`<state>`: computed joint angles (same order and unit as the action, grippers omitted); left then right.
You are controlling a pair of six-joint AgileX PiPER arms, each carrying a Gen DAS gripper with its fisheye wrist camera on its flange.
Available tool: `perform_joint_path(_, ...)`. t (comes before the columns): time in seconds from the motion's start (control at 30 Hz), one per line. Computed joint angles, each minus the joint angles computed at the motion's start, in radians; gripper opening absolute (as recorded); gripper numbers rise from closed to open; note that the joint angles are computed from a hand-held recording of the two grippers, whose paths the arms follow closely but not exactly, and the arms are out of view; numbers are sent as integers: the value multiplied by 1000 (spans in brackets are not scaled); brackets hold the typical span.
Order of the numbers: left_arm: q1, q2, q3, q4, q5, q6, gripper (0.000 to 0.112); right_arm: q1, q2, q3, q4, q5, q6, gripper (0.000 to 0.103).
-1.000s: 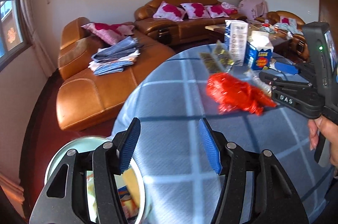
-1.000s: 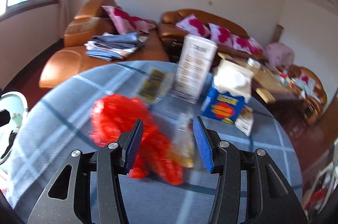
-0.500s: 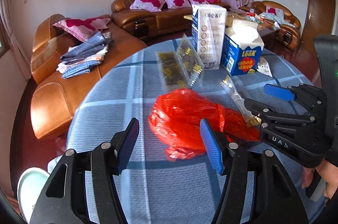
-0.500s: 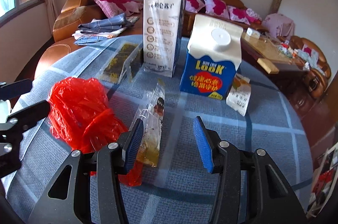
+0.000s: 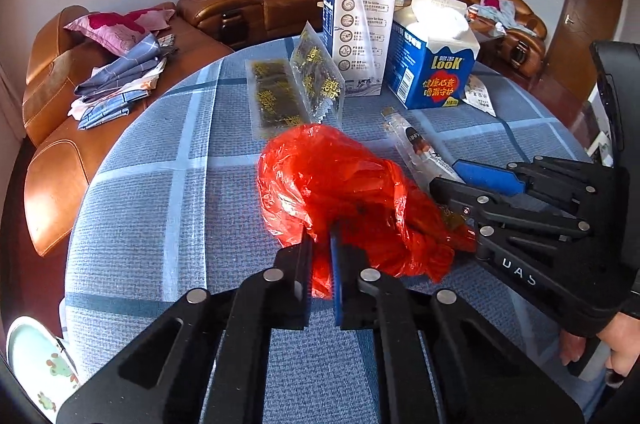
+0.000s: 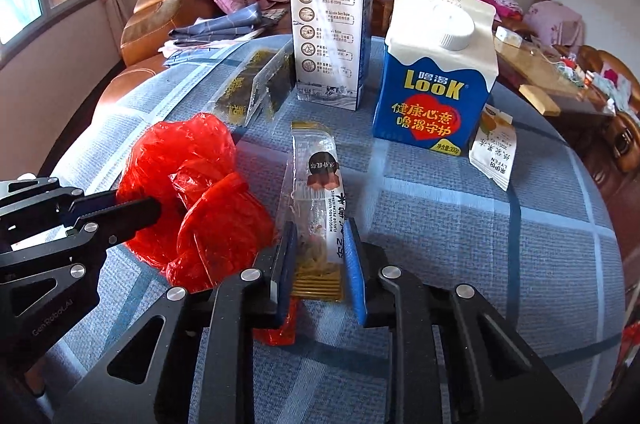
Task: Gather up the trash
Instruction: 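Grasp the red plastic bag with the left tool and lift it, then grasp the clear snack wrapper with the right tool while the left tool holds the red bag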
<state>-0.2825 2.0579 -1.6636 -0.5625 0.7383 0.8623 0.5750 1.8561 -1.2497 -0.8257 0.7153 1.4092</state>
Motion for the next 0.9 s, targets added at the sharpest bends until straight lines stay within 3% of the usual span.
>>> perform_joint_path(0.33, 85, -136, 139, -160, -18, 160, 3, 56, -42, 55, -75, 15, 102, 21)
perform_joint_path(0.37, 97, -152, 155, -174, -23, 178, 3, 70, -46, 54, -87, 26, 112, 2)
perform_joint_path(0.67, 190, -240, 245, -248, -32, 292, 3, 109, -41, 20, -102, 72, 125, 2)
perform_joint_path(0.7, 200, -249, 257, -256, -31, 307, 3, 111, -42, 20, -117, 77, 151, 4)
perform_joint_path(0.77, 216, -263, 279, -270, -34, 335, 3, 97, -51, 30, -120, 59, 177, 62)
perform_joint_path(0.9, 239, -259, 296, -267, -49, 341, 3, 78, -18, -23, -58, 78, 92, 64)
